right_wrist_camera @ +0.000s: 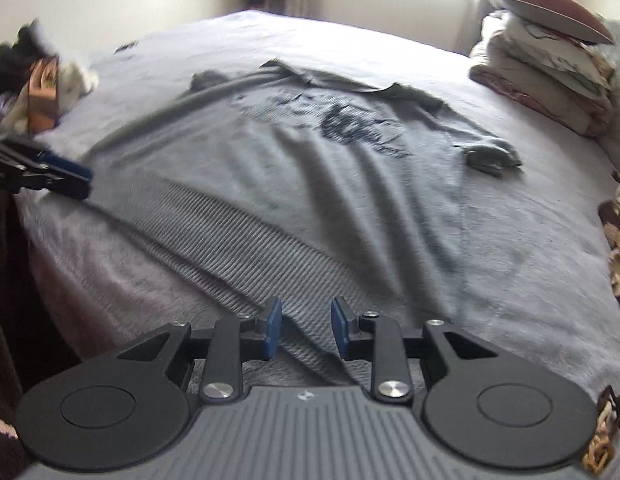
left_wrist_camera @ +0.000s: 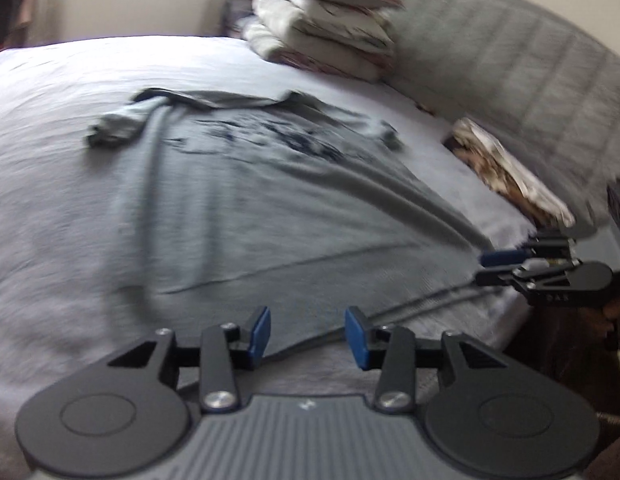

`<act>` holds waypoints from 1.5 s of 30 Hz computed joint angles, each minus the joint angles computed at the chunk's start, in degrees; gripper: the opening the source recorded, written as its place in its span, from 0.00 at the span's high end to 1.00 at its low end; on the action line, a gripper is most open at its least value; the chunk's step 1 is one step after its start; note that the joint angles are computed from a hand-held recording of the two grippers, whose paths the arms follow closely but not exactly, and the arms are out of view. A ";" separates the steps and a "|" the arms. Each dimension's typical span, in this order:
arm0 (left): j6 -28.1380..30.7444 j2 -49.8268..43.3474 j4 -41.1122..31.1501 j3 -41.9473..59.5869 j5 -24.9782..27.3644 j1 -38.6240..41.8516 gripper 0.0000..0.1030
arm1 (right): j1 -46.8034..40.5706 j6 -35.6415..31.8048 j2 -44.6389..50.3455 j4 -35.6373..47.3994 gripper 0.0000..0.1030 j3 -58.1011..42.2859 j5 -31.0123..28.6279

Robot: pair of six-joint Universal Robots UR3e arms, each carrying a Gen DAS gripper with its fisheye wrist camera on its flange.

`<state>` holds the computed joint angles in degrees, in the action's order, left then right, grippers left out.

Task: Fold clothes
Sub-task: 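Open both grippers and release the flattened sweater onto the bed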

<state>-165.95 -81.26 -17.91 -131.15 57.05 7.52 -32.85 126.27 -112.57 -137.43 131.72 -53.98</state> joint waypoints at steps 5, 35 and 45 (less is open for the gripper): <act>-0.65 -8.22 3.78 5.17 3.70 -7.48 0.57 | 3.71 0.10 2.72 -5.53 0.71 0.88 -3.74; 0.64 -25.07 10.14 22.07 17.55 -25.06 0.99 | -5.63 -8.82 -6.65 6.04 0.98 -0.56 4.66; 7.06 -19.49 5.99 17.71 15.25 -23.82 1.00 | -5.69 -14.01 -8.95 13.26 0.98 -1.74 2.44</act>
<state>-158.89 -100.75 -11.91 -113.45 72.30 -16.30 -38.54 112.26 -121.52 -124.18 129.98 -51.54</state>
